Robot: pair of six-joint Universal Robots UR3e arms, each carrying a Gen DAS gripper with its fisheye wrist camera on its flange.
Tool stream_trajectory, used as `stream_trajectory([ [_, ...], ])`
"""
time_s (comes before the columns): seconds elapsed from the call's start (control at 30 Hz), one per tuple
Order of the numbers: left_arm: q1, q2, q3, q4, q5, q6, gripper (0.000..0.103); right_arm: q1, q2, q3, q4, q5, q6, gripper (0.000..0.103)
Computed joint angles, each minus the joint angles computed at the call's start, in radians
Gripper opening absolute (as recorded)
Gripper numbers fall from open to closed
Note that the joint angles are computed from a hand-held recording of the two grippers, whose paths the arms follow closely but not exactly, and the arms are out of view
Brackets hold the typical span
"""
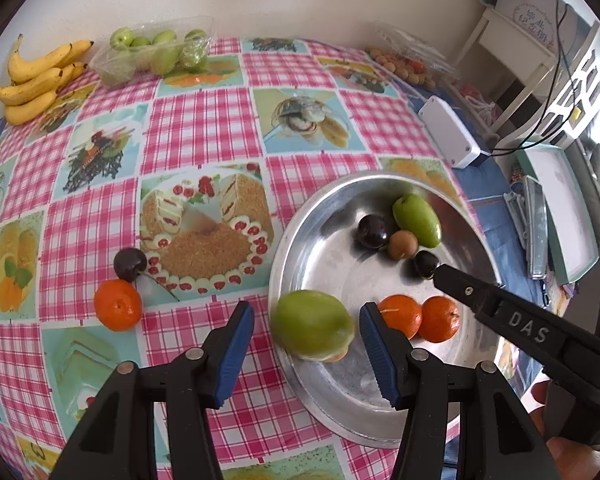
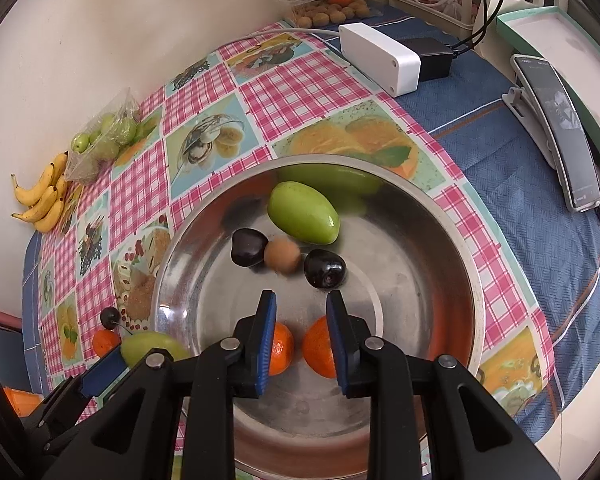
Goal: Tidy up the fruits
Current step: 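Open both tools to release the kiwi and mango into the bowl, then withdraw both open tools from the bowl toward the tangerine and plum on the cloth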
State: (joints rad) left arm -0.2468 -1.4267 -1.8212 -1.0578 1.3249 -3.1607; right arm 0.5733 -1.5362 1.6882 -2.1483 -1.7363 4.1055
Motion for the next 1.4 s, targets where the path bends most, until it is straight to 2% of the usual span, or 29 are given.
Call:
stream_trajectory([
  [0.3,0.034,0.024,0.005,-0.008,-0.005,-0.008,0.060,0.002,-0.004,-0.002,-0.002,-0.005,-0.002,0.026],
  [0.57,0.092,0.051,-0.007,-0.033,0.111,-0.069,0.062,0.002,-0.002,-0.001,0.000,-0.006,-0.003,0.027],
  [0.6,0.109,0.052,-0.009,-0.040,0.111,-0.074,0.063,0.004,0.002,-0.003,0.001,-0.008,-0.003,0.029],
  [0.67,0.150,0.055,-0.013,-0.064,0.089,-0.073,0.066,0.009,0.008,-0.013,0.008,-0.017,-0.003,0.045],
  [0.77,0.215,0.073,-0.024,-0.102,0.053,-0.066,0.066,0.016,0.014,-0.023,0.009,-0.028,-0.009,0.046],
  [0.9,0.242,0.081,-0.035,-0.107,0.059,-0.066,0.070,0.018,0.029,-0.039,0.021,-0.026,-0.020,0.056],
  [1.03,0.242,0.078,-0.034,-0.108,0.077,-0.069,0.075,0.025,0.048,-0.060,0.039,-0.033,-0.020,0.059],
  [1.13,0.239,0.070,-0.025,-0.115,0.088,-0.077,0.079,0.028,0.062,-0.079,0.063,-0.033,-0.026,0.064],
  [1.23,0.242,0.071,-0.026,-0.118,0.089,-0.077,0.084,0.029,0.072,-0.092,0.079,-0.032,-0.033,0.064],
  [1.4,0.228,0.071,-0.030,-0.096,0.123,-0.085,0.097,0.033,0.090,-0.111,0.099,-0.036,-0.040,0.068],
])
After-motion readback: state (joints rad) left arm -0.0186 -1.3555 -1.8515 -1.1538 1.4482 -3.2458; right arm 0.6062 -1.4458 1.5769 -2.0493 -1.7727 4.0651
